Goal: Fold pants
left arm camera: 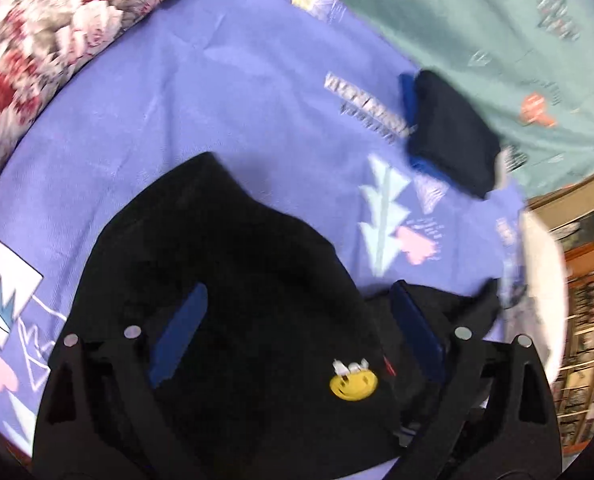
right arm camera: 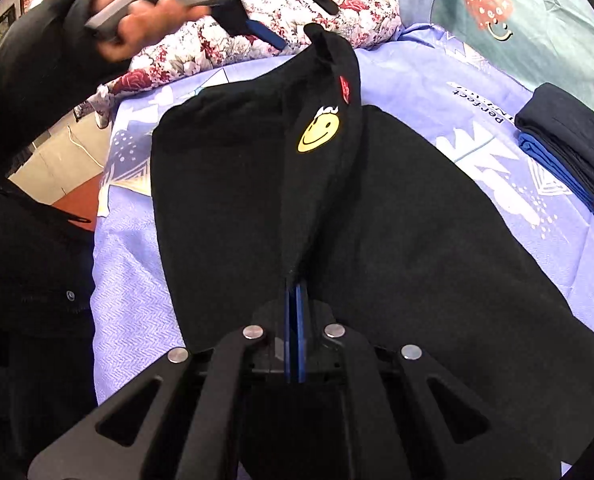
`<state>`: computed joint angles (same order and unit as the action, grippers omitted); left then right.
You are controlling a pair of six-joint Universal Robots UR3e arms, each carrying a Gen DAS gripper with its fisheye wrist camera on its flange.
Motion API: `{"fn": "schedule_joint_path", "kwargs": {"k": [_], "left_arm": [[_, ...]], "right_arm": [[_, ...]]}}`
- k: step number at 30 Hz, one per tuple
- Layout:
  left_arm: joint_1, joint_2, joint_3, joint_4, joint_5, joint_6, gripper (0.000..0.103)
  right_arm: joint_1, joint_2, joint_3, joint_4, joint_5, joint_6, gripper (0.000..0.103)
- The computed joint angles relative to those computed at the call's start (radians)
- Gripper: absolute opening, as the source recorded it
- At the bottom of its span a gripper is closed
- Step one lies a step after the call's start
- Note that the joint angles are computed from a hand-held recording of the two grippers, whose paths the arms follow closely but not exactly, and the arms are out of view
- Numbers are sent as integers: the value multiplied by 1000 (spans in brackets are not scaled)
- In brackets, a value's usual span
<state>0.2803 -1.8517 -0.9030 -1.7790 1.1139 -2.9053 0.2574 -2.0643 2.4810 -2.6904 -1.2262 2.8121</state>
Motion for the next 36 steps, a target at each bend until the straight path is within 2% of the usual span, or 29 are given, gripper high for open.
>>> {"fn": "schedule_joint_path", "kwargs": {"k": [3,5,6,7,9,12,15,18,20,21,22,24,26,28,30,32,33,34,36], "left_arm": [[-94,-116,125,-23,121,-73,93],[-119,-146,142,-5,155,-113,90],[-114,-137,111,31,141,-126,82],[-101,-128,96,43,112,-123,63],[-70,-108,50,69,56,-135,38],[-23,-16,-96,158,11,-133,27],[48,103,-242,208,-81,-103,25],[198,296,-416,182,-212,26,24],[369,460,-535,55,-314,208,24],[435,511,-568,-9,-337,283,24],[533,568,-606,-123,-360,409,24],[690,631,-701,-273,-341,588,24],[777,674,-824,-278,-292,658,24],[810,723,-931,-222,-263,668,24],[859,753,-971,-262,-281,734,24],[856,752,-964,-279,-308,745,39],[835,738,-950,-273,-326,731,54],[805,731,-946,-236,-338,694,70],[727,713,-940,-121,-350,598,84]], "right_arm": [[-56,-61,33,27,62,-24,3],[-84,-89,45,49,95,-36,3],[-93,-97,47,57,105,-42,3],[-103,-107,49,66,117,-47,3],[-114,-122,55,74,131,-50,3],[-125,-141,62,80,142,-52,3],[-119,-149,67,67,130,-40,3],[-110,-170,77,38,109,-20,3],[-121,-200,84,37,119,-8,3],[-137,-225,82,63,143,-10,3],[-142,-239,78,79,153,-13,3],[-124,-235,64,92,142,-17,3],[-73,-200,47,81,105,-17,4],[-50,-179,38,81,91,-11,4],[-42,-165,33,87,86,-1,4],[-23,-137,23,83,69,14,4],[-12,-127,21,76,58,20,4],[0,-117,16,71,47,27,4],[10,-111,8,67,36,37,4]]}}
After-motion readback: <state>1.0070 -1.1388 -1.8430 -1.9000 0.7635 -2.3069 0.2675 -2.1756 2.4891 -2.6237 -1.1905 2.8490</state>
